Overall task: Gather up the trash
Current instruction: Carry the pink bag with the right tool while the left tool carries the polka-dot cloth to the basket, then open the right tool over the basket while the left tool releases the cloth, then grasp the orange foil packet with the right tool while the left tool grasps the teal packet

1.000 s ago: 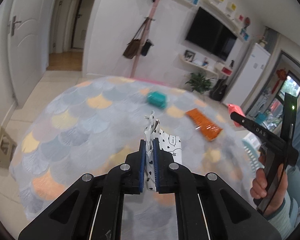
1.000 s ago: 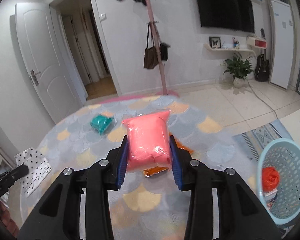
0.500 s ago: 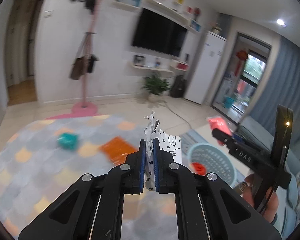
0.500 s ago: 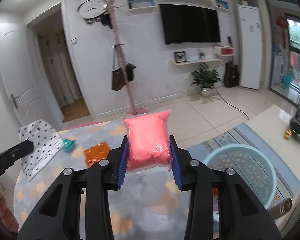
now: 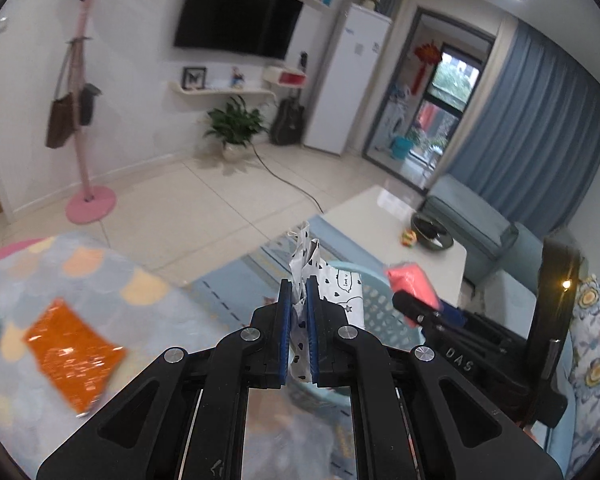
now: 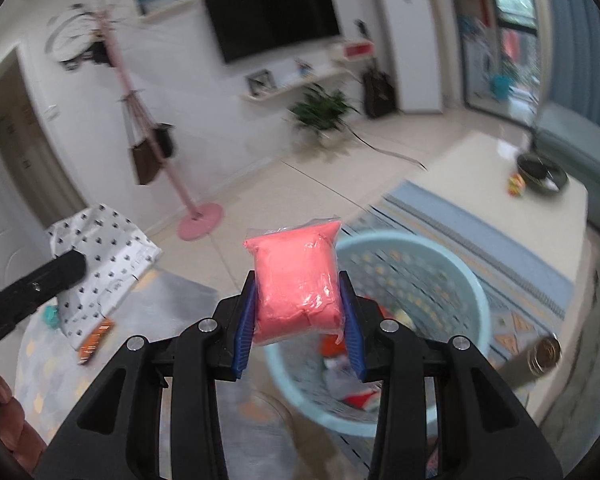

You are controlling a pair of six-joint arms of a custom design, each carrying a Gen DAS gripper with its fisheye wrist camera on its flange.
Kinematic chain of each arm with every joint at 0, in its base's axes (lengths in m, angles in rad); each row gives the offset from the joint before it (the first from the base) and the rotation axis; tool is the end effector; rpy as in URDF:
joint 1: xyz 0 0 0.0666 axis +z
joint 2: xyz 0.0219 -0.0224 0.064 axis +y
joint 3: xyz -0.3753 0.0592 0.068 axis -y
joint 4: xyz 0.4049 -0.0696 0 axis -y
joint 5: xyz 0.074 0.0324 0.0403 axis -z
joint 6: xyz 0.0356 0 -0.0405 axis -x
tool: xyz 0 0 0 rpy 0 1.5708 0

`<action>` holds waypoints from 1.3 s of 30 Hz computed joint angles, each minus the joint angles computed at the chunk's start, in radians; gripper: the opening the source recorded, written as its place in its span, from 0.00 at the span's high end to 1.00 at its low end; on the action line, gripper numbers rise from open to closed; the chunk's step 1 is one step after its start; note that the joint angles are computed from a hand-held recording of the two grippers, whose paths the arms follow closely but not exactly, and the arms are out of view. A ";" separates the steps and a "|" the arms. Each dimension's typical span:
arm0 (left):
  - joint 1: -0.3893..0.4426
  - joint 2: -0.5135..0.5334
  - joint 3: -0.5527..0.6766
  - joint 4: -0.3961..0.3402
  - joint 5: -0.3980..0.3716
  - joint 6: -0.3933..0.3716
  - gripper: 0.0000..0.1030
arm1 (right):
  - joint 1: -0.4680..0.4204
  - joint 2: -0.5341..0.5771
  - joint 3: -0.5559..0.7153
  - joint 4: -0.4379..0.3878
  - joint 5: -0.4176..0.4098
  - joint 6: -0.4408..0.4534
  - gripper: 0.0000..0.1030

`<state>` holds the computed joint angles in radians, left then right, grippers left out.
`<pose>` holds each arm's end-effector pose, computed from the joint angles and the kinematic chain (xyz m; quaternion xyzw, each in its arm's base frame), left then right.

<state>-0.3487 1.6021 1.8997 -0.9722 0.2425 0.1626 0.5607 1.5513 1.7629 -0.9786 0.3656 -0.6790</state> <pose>0.5358 -0.2043 0.5544 0.1353 0.8859 -0.2142 0.3885 0.4774 0.2843 0.5176 0.1245 0.8992 0.0873 0.4103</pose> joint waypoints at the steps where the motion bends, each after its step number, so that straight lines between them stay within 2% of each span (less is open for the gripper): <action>1: -0.011 0.027 0.020 -0.010 0.005 0.003 0.95 | -0.014 -0.003 -0.015 -0.008 -0.010 -0.013 0.66; 6: -0.041 0.127 0.084 -0.063 0.030 0.004 0.95 | -0.060 0.016 -0.048 -0.069 -0.052 -0.088 0.66; 12: -0.063 0.207 0.151 -0.114 0.026 -0.009 0.92 | -0.081 0.025 -0.066 -0.091 -0.071 -0.124 0.65; 13: -0.064 0.214 0.156 -0.114 0.027 -0.005 0.90 | -0.083 0.026 -0.066 -0.093 -0.071 -0.126 0.65; 14: -0.063 0.225 0.166 -0.121 0.033 -0.001 0.82 | -0.086 0.028 -0.064 -0.097 -0.069 -0.129 0.64; 17: -0.058 0.226 0.162 -0.117 0.046 0.009 0.73 | -0.094 0.028 -0.059 -0.108 -0.062 -0.145 0.56; 19: -0.054 0.211 0.139 -0.108 0.064 0.016 0.65 | -0.095 0.020 -0.064 -0.110 -0.052 -0.153 0.45; 20: -0.053 0.199 0.123 -0.098 0.065 0.020 0.57 | -0.094 0.017 -0.067 -0.111 -0.043 -0.156 0.45; 22: -0.052 0.177 0.096 -0.082 0.054 0.023 0.51 | -0.091 0.012 -0.067 -0.114 -0.035 -0.159 0.45; 29: -0.033 0.075 0.008 -0.037 0.047 0.036 0.46 | -0.053 0.012 -0.024 -0.114 -0.030 -0.127 0.45; 33: -0.006 -0.008 -0.058 -0.001 0.030 0.037 0.45 | -0.003 0.038 0.050 -0.127 0.000 -0.079 0.45; 39: 0.063 -0.123 -0.147 0.049 -0.006 0.052 0.35 | 0.073 0.083 0.158 -0.115 0.039 0.015 0.42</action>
<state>-0.2854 1.4788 1.7523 -0.9231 0.2366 0.2147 0.6340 1.6344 1.9212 -1.0940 0.4044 -0.6643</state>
